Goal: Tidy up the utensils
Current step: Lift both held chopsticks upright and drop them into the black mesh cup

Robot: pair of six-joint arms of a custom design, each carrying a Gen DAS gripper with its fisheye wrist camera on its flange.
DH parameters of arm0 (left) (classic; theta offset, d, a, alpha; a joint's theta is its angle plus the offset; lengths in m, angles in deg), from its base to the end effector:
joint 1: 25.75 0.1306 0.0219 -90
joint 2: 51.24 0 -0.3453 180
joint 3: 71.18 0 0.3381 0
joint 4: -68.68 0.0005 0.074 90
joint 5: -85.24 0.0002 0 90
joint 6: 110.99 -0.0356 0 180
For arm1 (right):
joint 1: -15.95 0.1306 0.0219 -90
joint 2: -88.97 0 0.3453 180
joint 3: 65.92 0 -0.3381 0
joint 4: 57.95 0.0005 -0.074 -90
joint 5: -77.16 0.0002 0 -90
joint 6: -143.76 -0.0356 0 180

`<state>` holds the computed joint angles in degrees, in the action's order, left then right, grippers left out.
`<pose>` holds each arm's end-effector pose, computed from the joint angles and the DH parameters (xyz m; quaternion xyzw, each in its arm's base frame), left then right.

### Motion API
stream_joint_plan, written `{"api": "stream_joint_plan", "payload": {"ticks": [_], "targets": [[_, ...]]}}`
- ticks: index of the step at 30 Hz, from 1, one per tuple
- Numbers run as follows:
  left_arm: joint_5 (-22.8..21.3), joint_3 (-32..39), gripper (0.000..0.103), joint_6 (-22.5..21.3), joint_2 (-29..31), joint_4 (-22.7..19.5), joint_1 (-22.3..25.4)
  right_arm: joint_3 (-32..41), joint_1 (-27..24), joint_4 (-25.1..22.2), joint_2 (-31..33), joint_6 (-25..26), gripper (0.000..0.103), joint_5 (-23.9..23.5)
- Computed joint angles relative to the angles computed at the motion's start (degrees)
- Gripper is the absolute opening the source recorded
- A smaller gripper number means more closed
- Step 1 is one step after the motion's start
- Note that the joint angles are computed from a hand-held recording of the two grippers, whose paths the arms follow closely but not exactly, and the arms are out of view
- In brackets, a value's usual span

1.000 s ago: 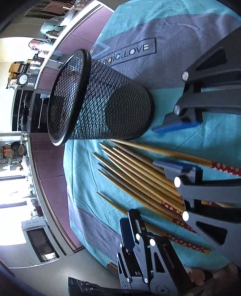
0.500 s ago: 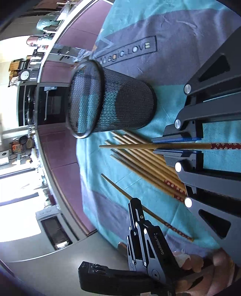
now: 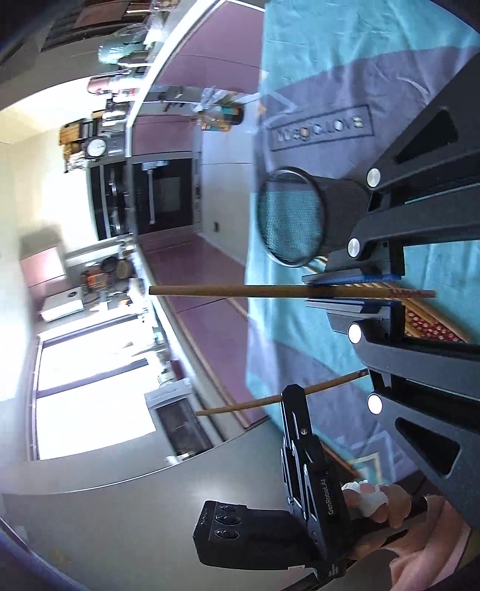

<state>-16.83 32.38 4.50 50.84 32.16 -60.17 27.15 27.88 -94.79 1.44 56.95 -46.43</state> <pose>0.4338 -0.2888 0.4143 0.0203 0.8834 -0.1483 0.4442 0.4445 0.1135 0.4177 -0.2418 0.8293 0.2900 0.4119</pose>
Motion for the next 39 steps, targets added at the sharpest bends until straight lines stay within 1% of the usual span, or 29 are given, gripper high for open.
{"api": "stream_joint_plan", "payload": {"ticks": [5, 9, 13, 16, 18, 21, 25, 26, 30, 31, 32, 34, 35, 36, 37, 38, 39], "targets": [[0.0, 2.9, 0.007, -0.8, -0.3, 1.3, -0.7, 2.4, -1.6, 1.7, 0.4, -1.2, 0.006, -1.9], [-0.3, 7.6, 0.007, -1.7, 1.1, 1.8, -0.8, 5.7, -2.5, 2.7, 1.7, -1.9, 0.006, -1.6], [0.3, 13.6, 0.007, -2.1, 3.7, 1.3, -0.6, 8.2, -2.8, 3.6, 2.5, -2.5, 0.006, 0.1], [0.0, 19.1, 0.007, -2.9, 6.6, 0.2, -0.6, 9.6, -2.7, 4.2, 2.8, -2.7, 0.006, 1.4], [-0.4, 22.9, 0.007, -3.3, 8.6, -0.7, -0.8, 10.6, -2.4, 5.1, 3.5, -2.4, 0.006, 3.6], [-1.6, 27.9, 0.007, -4.0, 11.8, -2.4, -1.2, 12.4, -1.9, 5.2, 5.2, -1.7, 0.006, 5.4], [-3.7, 35.1, 0.008, -4.6, 17.3, -6.5, -1.7, 14.9, -1.4, 3.3, 8.4, -0.9, 0.006, 7.2], [-3.8, 37.4, 0.008, -4.5, 19.0, -8.5, -1.9, 15.6, -1.2, 2.3, 9.2, -0.5, 0.006, 7.4], [-2.4, 43.2, 0.008, -3.7, 24.1, -14.0, -2.0, 18.2, -0.6, -2.3, 12.5, 1.7, 0.006, 8.3], [-2.0, 44.7, 0.008, -3.5, 25.3, -15.4, -2.0, 18.6, -0.4, -3.3, 13.0, 2.2, 0.006, 8.6], [-1.5, 44.5, 0.008, -3.6, 26.0, -15.5, -1.8, 18.2, -0.1, -3.7, 12.9, 2.5, 0.006, 8.9], [-1.0, 47.9, 0.008, -3.8, 28.5, -18.5, -2.0, 18.6, 0.2, -5.9, 13.6, 3.7, 0.006, 9.4], [-0.6, 47.2, 0.008, -4.0, 29.1, -18.2, -1.5, 19.4, 0.4, -7.0, 14.3, 4.0, 0.006, 9.9], [-0.2, 48.8, 0.008, -4.1, 30.3, -19.6, -1.5, 20.2, 0.5, -8.2, 14.9, 4.4, 0.006, 9.9], [0.2, 47.6, 0.008, -4.5, 30.4, -18.6, -1.1, 21.5, 0.6, -10.0, 16.1, 4.9, 0.006, 9.8], [0.0, 49.2, 0.008, -4.5, 31.5, -19.6, -1.1, 22.0, 0.8, -10.8, 16.5, 4.9, 0.006, 10.1], [0.2, 47.8, 0.008, -4.6, 31.4, -18.6, -0.9, 22.1, 1.0, -11.4, 16.7, 5.1, 0.006, 10.2]]}}
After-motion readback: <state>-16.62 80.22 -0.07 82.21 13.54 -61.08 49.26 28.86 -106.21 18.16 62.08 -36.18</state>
